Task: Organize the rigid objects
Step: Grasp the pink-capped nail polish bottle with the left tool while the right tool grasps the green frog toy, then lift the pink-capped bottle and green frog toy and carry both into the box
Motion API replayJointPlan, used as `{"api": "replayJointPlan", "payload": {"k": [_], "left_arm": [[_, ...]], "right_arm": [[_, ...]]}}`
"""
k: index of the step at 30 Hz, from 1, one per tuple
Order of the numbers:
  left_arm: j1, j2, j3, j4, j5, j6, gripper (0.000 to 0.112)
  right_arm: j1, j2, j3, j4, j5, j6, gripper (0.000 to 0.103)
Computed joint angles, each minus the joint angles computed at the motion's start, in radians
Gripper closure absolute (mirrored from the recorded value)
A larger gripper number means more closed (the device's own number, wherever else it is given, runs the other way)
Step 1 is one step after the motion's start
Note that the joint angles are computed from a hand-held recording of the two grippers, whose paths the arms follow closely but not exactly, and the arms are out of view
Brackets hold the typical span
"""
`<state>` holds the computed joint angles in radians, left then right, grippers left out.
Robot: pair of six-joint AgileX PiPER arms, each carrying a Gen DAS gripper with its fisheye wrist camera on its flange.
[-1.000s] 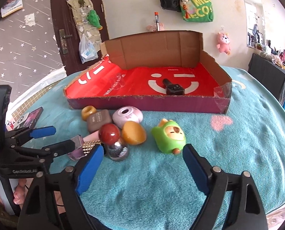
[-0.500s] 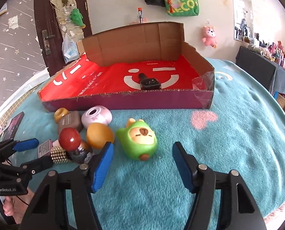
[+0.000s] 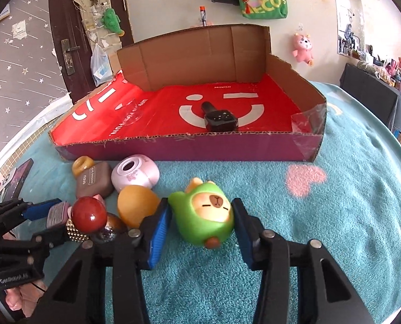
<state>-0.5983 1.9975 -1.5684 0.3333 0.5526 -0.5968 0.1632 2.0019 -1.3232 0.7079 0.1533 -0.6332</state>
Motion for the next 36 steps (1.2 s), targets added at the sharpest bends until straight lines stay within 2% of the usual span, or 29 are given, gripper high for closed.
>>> {"api": "replayJointPlan", "payload": {"k": [4, 12, 22, 36], "left_arm": [[0.004, -0.016, 0.021, -0.006, -0.016, 0.01, 0.07], [0.015, -0.06, 0.056, 0.039, -0.045, -0.039, 0.07], [0.027, -0.079, 0.051, 0.081, -0.076, -0.069, 0.07], [0.045, -0.054, -0.043, 0.079, -0.073, -0.039, 0.07]], "right_arm": [[-0.002, -0.007, 0.001, 0.002, 0.006, 0.007, 0.055], [-0.003, -0.062, 0.039, 0.274, 0.007, -0.28, 0.056], [-0.002, -0.1, 0.043, 0.47, 0.028, -0.481, 0.056], [-0.004, -0.094, 0.001, 0.439, 0.057, -0.442, 0.056]]}}
